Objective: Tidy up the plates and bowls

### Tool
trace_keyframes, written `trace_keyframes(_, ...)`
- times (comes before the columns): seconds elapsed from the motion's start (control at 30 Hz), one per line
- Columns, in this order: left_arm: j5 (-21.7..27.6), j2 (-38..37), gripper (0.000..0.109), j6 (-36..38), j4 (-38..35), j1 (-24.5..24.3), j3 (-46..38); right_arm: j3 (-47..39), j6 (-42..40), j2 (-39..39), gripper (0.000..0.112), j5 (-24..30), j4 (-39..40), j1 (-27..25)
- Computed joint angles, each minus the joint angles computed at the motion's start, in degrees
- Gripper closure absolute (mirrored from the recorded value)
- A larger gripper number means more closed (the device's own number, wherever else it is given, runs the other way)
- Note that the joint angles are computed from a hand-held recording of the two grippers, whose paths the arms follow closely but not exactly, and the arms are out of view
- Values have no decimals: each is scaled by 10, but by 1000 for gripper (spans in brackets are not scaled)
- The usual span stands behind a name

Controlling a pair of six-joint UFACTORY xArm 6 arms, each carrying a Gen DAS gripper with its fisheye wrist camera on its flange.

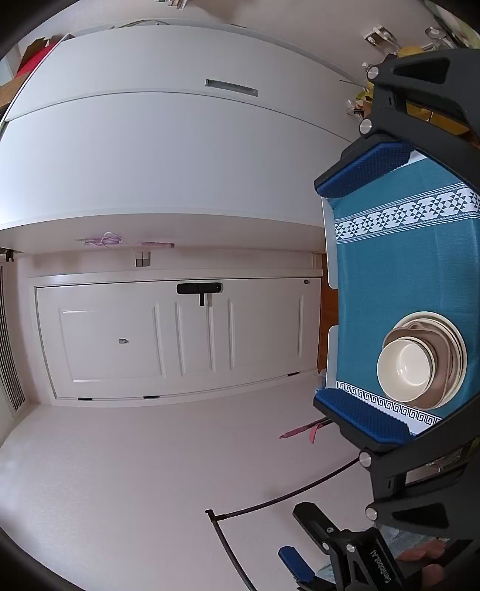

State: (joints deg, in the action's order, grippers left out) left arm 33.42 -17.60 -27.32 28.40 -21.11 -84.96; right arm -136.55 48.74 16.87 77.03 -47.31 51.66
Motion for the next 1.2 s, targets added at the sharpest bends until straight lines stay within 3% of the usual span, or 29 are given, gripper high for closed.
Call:
trace_keyframes(1.0,4,25,6,19,-13,9,-23,-44,-20,31,10,12,16,-9)
trace_keyframes(1.2,4,36,6,26,-22,15,-34,-84,-36,55,10,25,23,-10)
